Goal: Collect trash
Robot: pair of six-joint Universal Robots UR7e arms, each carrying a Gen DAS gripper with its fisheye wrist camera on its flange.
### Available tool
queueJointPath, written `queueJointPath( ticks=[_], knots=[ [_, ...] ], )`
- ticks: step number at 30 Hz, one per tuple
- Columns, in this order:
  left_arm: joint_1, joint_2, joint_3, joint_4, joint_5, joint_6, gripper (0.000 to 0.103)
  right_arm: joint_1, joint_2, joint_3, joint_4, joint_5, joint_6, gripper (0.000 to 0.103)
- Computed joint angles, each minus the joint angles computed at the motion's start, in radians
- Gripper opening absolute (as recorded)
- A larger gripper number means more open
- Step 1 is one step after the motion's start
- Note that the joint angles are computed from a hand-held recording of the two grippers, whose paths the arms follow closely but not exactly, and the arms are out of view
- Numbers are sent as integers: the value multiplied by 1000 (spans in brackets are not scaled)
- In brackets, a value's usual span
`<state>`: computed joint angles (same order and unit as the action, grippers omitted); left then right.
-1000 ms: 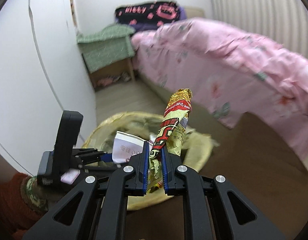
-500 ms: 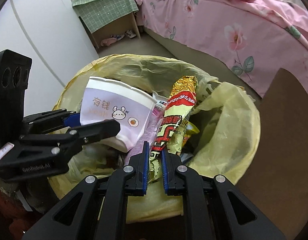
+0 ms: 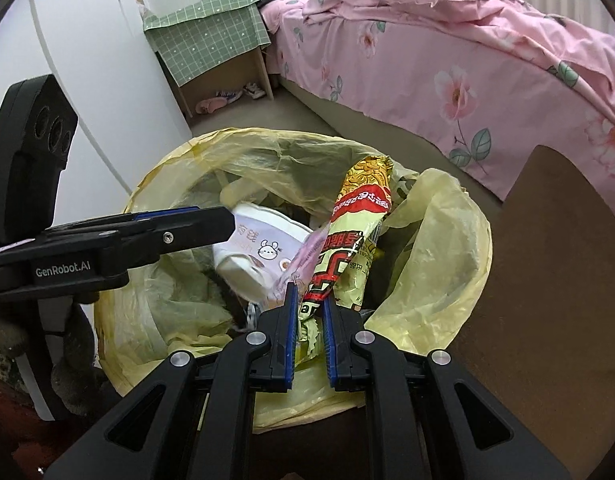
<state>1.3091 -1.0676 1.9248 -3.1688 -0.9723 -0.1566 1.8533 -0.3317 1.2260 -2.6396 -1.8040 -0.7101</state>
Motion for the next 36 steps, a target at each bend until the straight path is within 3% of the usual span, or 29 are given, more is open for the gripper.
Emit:
queueJointPath(
  ticks=[7, 11, 13, 18, 20, 25, 27, 31, 33, 36],
  knots=[
    [-41, -10, 30, -96, 93, 29, 70, -1, -5, 10, 7, 5, -5, 14],
    [-77, -12, 44, -151, 188, 52, 70, -2, -31, 37, 2, 28, 4, 41],
    [-92, -15, 51, -161, 221, 57, 70, 0, -51, 60, -9, 29, 7, 42],
    [-165, -26, 107, -206, 335, 111, 70, 6, -128, 166, -116, 9, 31, 42],
    [-225, -23, 153, -248, 420, 155, 70, 8, -181, 243, -206, 2, 52, 42],
    [-348, -28, 266, -320, 549, 176, 70, 11, -330, 469, -393, 11, 98, 42],
    [-397, -44, 312, -288, 590, 111, 70, 11, -383, 577, -511, 22, 83, 43],
    [-492, -100, 395, -85, 666, -102, 70, 17, -443, 725, -696, 5, 63, 48],
    [-520, -119, 419, 2, 691, -188, 70, 19, -468, 781, -749, 4, 66, 48],
    [-563, -175, 450, 240, 729, -395, 70, 21, -497, 834, -784, -2, 90, 48]
  ],
)
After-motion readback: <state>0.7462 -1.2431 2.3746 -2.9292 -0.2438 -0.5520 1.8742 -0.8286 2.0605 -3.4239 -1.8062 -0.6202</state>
